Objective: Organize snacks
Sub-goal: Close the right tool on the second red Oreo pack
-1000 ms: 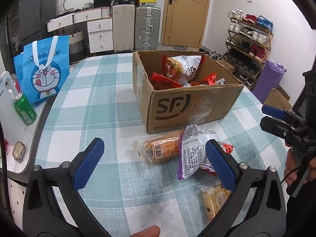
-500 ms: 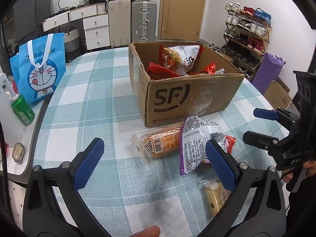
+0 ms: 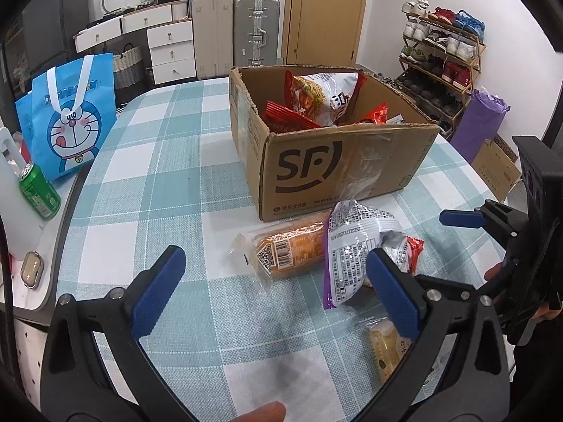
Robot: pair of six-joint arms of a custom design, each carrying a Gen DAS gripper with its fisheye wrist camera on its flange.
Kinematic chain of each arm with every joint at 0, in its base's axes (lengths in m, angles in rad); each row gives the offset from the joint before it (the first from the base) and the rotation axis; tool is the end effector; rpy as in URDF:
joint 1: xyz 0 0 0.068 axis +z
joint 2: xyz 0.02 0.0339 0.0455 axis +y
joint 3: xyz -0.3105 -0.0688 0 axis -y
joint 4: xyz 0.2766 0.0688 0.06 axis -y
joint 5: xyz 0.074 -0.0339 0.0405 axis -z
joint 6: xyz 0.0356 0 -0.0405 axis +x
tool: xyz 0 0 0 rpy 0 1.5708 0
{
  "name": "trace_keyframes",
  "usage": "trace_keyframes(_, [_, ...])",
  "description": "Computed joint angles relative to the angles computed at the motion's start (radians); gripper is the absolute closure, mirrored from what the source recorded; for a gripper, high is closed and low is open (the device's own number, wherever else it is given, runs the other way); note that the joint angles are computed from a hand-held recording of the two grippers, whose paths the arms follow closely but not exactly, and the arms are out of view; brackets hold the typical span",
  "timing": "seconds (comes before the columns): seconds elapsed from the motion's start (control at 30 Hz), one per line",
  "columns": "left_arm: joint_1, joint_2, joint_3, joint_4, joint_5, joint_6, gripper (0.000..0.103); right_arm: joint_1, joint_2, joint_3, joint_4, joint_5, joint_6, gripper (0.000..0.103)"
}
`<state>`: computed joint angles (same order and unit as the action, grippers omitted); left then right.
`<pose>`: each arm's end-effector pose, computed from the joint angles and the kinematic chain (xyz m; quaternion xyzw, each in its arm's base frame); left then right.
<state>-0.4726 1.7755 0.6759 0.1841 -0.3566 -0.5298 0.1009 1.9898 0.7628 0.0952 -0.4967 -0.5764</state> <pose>0.2973 -0.1380 0.1132 -0.0837 0.9298 -0.0049 0.3584 0.3374 0.0512 0.0616 -0.3648 0.8745 0.1835 0.2616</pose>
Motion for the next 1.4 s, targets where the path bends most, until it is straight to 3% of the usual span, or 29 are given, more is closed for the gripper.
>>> trace_keyframes(1.0, [-0.009, 0.036, 0.012, -0.002, 0.004, 0.007, 0.001, 0.100, 0.023, -0.075, 0.161, 0.075, 0.066, 0.001])
trace_keyframes(1.4, [-0.009, 0.036, 0.013, -0.007, 0.006, 0.010, 0.001, 0.094, 0.011, -0.075, 0.132, 0.038, 0.033, 0.022])
